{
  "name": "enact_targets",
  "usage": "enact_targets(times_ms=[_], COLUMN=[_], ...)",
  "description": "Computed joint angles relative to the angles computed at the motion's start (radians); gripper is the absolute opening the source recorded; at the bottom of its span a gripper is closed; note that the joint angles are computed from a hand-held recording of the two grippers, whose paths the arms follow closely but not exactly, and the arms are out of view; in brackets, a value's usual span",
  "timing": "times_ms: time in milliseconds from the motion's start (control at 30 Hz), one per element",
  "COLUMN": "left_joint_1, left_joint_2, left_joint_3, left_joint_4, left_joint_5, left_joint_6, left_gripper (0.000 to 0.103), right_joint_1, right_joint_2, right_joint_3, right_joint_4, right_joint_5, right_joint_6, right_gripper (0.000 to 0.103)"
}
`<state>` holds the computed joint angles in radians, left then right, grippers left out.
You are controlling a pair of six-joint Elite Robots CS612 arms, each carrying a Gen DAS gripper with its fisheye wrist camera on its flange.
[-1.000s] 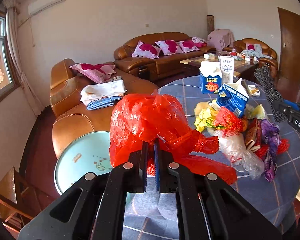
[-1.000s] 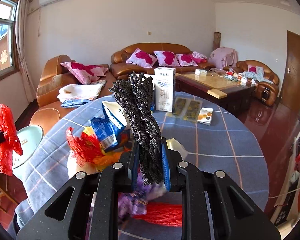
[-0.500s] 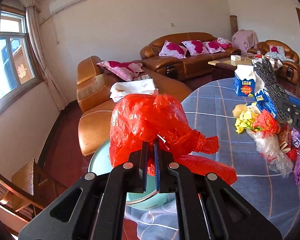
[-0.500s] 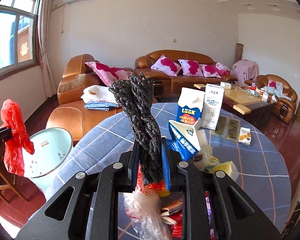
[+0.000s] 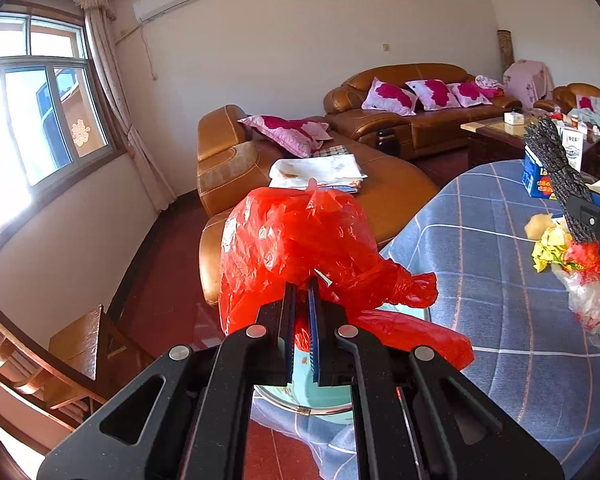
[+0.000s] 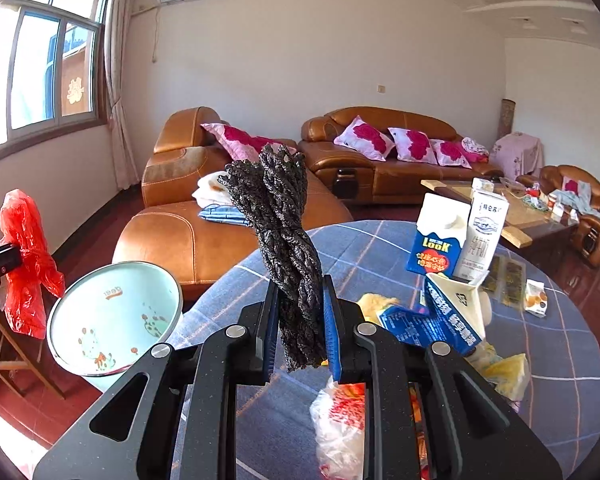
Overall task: Collect trash
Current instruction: 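Carry the red bag and black rope over the light-blue bin with both tools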
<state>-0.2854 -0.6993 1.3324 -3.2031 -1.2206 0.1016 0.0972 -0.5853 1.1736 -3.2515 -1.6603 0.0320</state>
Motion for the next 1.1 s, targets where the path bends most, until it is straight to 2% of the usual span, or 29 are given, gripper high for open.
enact_targets(times_ms=[233,467,867,1100], left_joint_1=[0.009,0.019,0.022,0.026], left_joint_2=[0.017,0.03,0.052,0.061], left_joint_3=[-0.029,-0.051,-0.082,-0.1], left_joint_4=[0.021,0.046,0.053,0.088], left_joint_5=[0.06,0.075,0.168,0.186], left_joint_6=[0.003,0.003,0.025,0.015], left_gripper=[0.005,0.005,0.006,0.006], right_joint_1=[0.011,0.016,0.025,0.031], right_joint_2=[0.038,0.063,0.114,0.143], right_joint_3=[-0.073,-0.118,-0.211,-0.261], right_joint_4=[0.036,0.064,0.118,0.137], right_joint_5=[0.038,0.072,0.123,0.158], right_joint_6=[-0.034,-0.039,-0.069,-0.086], right_gripper=[0.021,0.021,0.021,0.021])
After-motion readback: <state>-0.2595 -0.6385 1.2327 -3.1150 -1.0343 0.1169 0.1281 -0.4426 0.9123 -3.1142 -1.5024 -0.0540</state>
